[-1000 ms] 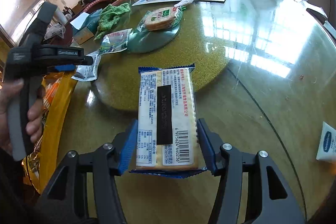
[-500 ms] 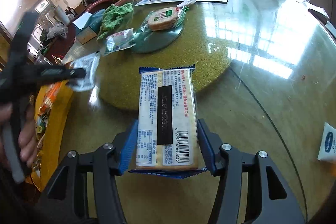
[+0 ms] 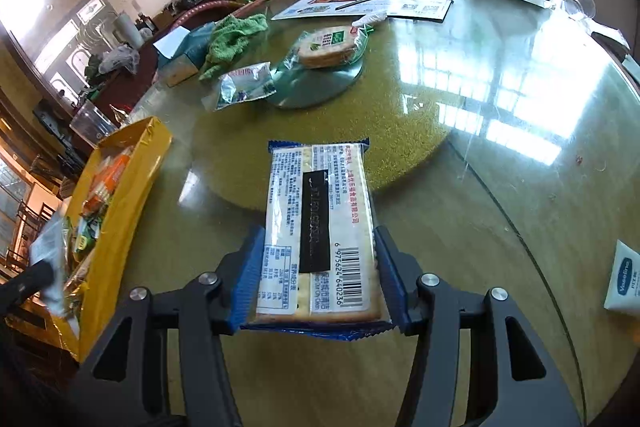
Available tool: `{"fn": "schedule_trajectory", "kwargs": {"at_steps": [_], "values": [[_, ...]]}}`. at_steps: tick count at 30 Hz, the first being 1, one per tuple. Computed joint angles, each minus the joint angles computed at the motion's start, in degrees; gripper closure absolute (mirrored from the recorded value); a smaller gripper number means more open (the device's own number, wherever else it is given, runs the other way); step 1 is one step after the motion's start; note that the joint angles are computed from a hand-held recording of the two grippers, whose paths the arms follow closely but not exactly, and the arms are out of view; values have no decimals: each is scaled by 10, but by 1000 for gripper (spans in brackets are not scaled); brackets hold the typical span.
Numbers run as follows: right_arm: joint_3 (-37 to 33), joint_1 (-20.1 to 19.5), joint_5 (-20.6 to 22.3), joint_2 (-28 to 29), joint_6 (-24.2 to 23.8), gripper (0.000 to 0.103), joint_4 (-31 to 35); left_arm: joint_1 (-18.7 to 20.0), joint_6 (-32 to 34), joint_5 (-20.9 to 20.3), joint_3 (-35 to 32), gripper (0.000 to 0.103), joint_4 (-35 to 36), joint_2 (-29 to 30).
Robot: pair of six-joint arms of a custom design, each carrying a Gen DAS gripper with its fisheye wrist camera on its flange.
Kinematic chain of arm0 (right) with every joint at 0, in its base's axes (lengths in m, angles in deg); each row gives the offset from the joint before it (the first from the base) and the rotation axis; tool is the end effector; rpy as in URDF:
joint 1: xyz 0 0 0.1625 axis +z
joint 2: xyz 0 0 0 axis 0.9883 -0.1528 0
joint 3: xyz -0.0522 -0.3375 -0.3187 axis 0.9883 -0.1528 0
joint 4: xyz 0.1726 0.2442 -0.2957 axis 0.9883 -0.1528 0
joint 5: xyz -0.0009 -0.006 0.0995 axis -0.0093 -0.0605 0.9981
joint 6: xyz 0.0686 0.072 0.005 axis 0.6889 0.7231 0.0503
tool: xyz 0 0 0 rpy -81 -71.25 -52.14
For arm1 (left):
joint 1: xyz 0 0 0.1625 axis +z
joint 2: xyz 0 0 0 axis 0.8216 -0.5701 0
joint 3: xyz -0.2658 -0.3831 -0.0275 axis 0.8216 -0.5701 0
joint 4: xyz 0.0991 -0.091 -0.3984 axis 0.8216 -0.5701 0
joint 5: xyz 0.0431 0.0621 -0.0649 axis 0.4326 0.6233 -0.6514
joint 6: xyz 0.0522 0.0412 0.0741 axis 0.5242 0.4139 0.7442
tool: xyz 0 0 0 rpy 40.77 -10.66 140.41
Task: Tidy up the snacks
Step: 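Carry the biscuit box and white sachet over the yellow tray and release both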
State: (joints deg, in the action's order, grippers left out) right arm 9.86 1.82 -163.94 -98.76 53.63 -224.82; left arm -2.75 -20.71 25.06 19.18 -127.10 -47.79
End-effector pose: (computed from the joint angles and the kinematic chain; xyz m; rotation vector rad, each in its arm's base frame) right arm 0.0168 -0.6977 0.2676 0.1332 -2.5541 0.8117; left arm -0.2485 -0.6395 0.0994 0.3350 2.5951 -0.7281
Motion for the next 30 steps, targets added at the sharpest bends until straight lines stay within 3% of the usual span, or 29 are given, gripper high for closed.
{"fn": "schedule_trajectory", "kwargs": {"at_steps": [10,13,15,21,26,30], "values": [[-15,21,-87,38,-50,48,-38,8,-6,41,80,99,-75,-64],[-11,8,-36,16,-10,48,1,17,-11,34,99,99,-93,-81],[1,-5,25,-6,22,48,16,23,-13,27,106,99,-103,-87],[48,14,108,-42,17,48,0,37,-11,8,116,99,-122,-93],[50,54,116,-31,0,48,10,43,-8,2,123,99,-128,-101],[23,89,91,0,2,48,29,44,2,13,119,99,-129,-105]]}}
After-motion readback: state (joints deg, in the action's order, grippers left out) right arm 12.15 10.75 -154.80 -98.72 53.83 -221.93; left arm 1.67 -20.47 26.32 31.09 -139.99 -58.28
